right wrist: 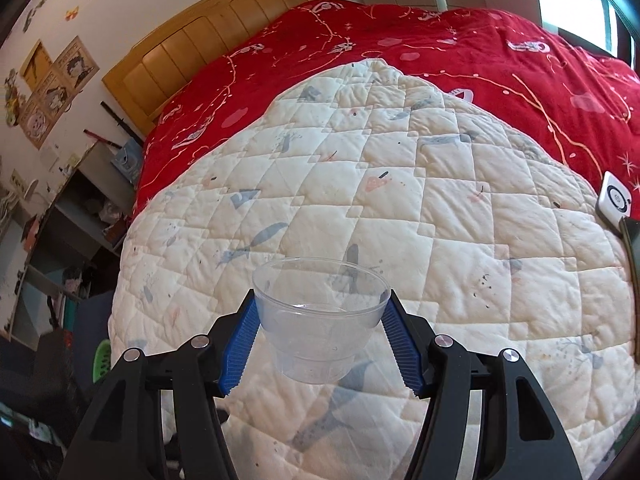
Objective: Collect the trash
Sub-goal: 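Grasp the clear rectangular lid with the left gripper, then carry both items to the wastebasket and open both grippers over it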
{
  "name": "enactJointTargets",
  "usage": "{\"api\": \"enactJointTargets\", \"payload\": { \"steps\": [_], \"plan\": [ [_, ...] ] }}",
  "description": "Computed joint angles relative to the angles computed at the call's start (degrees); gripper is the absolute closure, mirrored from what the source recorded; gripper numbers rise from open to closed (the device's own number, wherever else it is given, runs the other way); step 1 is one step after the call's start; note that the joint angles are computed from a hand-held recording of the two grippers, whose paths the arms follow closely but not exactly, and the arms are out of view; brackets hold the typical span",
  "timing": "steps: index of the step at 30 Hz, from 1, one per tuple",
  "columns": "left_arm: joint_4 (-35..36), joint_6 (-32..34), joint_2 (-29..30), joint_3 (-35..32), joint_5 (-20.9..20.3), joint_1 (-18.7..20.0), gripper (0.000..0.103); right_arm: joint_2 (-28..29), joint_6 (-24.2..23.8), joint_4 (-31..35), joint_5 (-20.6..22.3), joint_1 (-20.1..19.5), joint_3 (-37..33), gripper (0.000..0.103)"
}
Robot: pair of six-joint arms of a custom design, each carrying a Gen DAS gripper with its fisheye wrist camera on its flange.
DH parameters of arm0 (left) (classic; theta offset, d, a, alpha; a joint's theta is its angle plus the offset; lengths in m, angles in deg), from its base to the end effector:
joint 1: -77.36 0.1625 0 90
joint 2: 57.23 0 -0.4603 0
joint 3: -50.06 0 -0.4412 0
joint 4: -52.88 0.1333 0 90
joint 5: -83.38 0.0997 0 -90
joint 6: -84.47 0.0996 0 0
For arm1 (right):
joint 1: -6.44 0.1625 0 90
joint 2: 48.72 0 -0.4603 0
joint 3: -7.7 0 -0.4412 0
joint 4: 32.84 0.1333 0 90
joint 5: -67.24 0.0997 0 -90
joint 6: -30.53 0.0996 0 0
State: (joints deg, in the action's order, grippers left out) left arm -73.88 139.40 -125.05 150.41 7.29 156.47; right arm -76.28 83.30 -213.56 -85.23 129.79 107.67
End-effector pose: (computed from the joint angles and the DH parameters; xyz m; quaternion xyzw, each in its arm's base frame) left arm 0.0312 -0.6703 0.2624 0.5352 0.8352 0.0114 0.1259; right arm 0.3952 -0.5187 -0.0575 -0.2237 -0.8181 0.4489 0.2812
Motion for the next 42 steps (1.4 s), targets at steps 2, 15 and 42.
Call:
{"api": "enactJointTargets", "payload": {
  "steps": [2,15,42],
  "plan": [
    [-0.43,-0.50,0.50,0.00,0.09,-0.13,0.028,0.18,0.16,1.01,-0.47,0.42,-0.16,0.044],
    [0.20,-1.20,-0.91,-1.53,-3.10,1.47,0.044,2.07,2.95,6.34,-2.15,3.30,-1.70,0.044],
    [0.94,-3.91,-4.46,-22.88,-3.30,15.90,0.044,23.01,-12.18,17.72,6.98,9.11,-35.65,0.044]
  ]
}}
